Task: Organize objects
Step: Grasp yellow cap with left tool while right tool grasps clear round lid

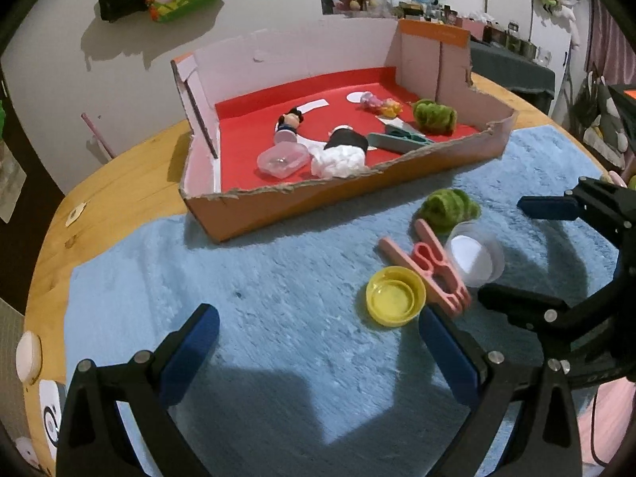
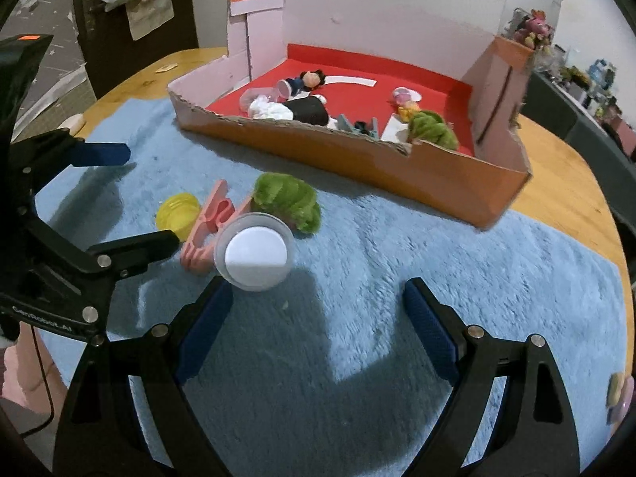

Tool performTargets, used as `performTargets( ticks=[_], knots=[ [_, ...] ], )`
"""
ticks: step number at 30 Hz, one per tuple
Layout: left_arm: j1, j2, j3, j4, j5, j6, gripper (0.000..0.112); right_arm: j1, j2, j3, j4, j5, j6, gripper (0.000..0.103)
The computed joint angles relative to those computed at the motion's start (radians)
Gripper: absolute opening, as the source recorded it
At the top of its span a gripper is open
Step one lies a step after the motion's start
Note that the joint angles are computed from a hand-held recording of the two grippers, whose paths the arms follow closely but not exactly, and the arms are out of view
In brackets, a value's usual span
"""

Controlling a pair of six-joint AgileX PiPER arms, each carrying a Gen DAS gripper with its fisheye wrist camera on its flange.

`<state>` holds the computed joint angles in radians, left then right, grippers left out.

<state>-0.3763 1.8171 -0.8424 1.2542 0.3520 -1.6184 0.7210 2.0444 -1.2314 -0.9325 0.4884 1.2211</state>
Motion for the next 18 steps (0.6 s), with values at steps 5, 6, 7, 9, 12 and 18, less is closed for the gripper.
performTargets(
  ticks=[5, 6, 7, 9, 12, 18],
  knots=[
    [0.024, 0.002, 0.001, -0.01, 0.023, 0.033, 0.102, -0.009, 0.01, -0.027, 0.018, 0.021, -0.031, 0.088],
    [0.032, 0.001, 0.004, -0.01, 0.02, 0.036, 0.102, -0.009, 0.009, -0.026, 0.009, 0.028, -0.026, 0.088],
    [0.043, -0.003, 0.009, -0.005, 0.009, 0.037, 0.102, -0.013, 0.006, -0.023, 0.008, 0.029, -0.029, 0.088],
    [0.056, -0.012, 0.02, 0.013, -0.012, 0.032, 0.102, -0.023, -0.004, -0.012, 0.021, 0.011, -0.048, 0.088],
    [0.079, -0.025, 0.026, 0.035, -0.077, 0.052, 0.102, -0.037, -0.015, -0.004, 0.068, -0.034, -0.128, 0.088],
    [0.09, -0.032, 0.009, 0.047, -0.15, 0.167, 0.092, -0.059, -0.018, -0.022, 0.158, -0.083, -0.329, 0.088]
  ],
)
